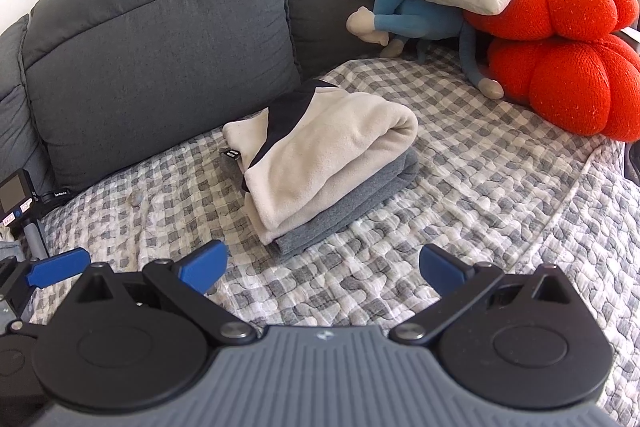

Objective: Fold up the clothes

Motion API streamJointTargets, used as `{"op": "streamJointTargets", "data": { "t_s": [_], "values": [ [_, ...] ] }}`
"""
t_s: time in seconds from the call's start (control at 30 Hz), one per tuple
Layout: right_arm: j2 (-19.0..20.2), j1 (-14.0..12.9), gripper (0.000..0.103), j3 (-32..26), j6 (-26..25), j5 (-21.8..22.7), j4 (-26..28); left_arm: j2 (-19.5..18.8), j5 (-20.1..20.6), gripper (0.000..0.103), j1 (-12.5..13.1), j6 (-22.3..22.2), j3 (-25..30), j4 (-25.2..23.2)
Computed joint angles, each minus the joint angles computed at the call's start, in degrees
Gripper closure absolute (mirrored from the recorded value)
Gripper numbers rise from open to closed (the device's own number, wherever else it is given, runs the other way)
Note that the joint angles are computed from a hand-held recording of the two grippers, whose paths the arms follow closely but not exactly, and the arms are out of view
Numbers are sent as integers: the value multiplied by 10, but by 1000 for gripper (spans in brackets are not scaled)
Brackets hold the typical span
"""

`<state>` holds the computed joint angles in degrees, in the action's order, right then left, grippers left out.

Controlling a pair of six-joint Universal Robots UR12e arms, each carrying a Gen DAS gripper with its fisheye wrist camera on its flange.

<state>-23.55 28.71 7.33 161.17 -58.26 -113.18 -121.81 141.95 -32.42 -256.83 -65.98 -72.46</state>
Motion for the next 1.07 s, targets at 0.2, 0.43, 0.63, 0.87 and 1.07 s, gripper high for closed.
{"op": "streamJointTargets", "data": {
  "t_s": [0.2,0.43,0.63,0.87,1.07],
  "values": [
    [4,0,0,-7,0,0,7,0,-2,0,0,7,0,4],
    [0,-1,0,-1,3,9,5,-1,-4,0,1,13,2,3],
    [2,1,0,-5,-1,5,11,-2,-5,0,1,14,2,3],
    [1,1,0,-2,-4,4,11,-2,-5,0,1,16,2,4],
    [5,1,0,-11,-4,6,17,-2,-5,0,0,18,3,4]
  ]
}}
